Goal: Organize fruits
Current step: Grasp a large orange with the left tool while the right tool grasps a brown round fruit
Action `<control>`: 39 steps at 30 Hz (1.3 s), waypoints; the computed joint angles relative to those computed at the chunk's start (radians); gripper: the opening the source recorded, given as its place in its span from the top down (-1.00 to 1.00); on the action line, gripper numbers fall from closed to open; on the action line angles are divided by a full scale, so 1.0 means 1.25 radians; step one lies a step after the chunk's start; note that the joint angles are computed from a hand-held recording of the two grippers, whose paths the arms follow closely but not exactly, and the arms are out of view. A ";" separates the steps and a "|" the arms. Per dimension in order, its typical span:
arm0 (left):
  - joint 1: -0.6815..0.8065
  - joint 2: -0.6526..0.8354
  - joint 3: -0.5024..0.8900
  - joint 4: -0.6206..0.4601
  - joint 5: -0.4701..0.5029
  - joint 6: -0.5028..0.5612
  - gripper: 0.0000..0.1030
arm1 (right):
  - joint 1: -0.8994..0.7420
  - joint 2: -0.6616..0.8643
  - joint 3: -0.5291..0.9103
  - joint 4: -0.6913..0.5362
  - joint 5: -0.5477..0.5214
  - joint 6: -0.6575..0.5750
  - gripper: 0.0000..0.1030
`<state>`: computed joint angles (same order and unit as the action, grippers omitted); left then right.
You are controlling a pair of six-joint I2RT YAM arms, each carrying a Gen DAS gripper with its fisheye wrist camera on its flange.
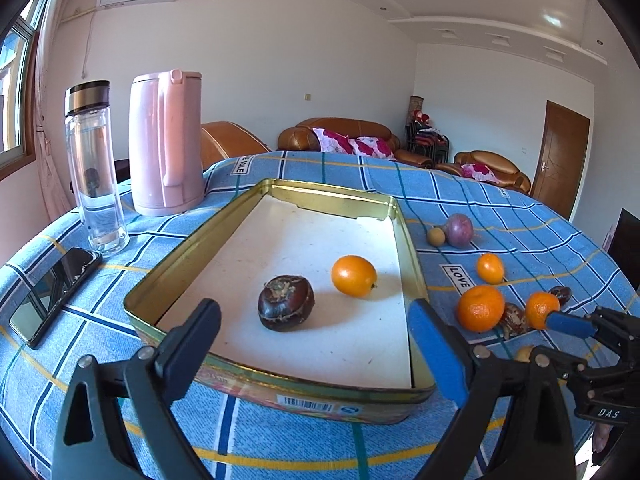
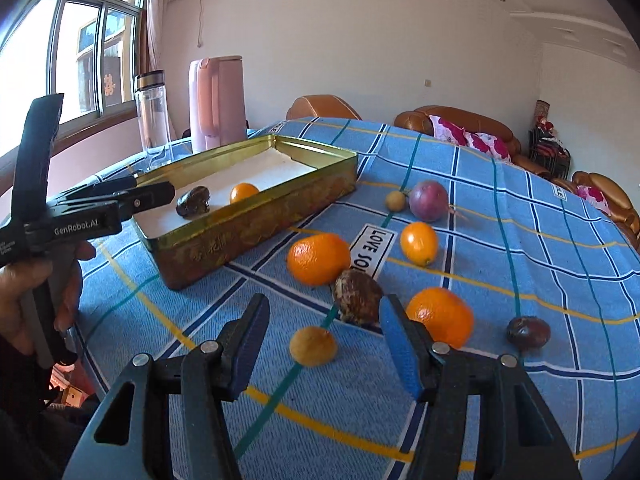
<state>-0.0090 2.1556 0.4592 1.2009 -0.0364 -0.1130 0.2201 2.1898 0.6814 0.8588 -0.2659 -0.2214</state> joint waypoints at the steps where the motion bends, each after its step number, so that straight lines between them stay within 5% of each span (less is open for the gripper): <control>1: -0.006 -0.002 -0.005 0.006 -0.004 0.002 -0.88 | -0.001 0.005 0.007 -0.015 -0.006 -0.003 0.06; 10: -0.081 -0.017 -0.017 0.020 -0.024 0.033 -0.84 | 0.006 0.058 0.065 -0.100 -0.007 -0.038 0.43; 21: -0.181 -0.025 0.038 -0.062 -0.075 0.049 -0.60 | -0.050 0.025 -0.014 0.040 -0.055 -0.003 0.43; 31: -0.269 0.016 0.240 -0.320 -0.096 0.065 -0.05 | -0.116 -0.001 0.008 0.077 -0.017 0.039 0.43; 39: -0.270 0.065 0.355 -0.468 -0.068 0.048 0.00 | -0.124 0.018 0.073 0.024 -0.014 0.051 0.43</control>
<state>-0.3460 2.2370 0.9032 0.6159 -0.1208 -0.0529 0.0648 2.2128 0.7725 0.8886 -0.2836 -0.1577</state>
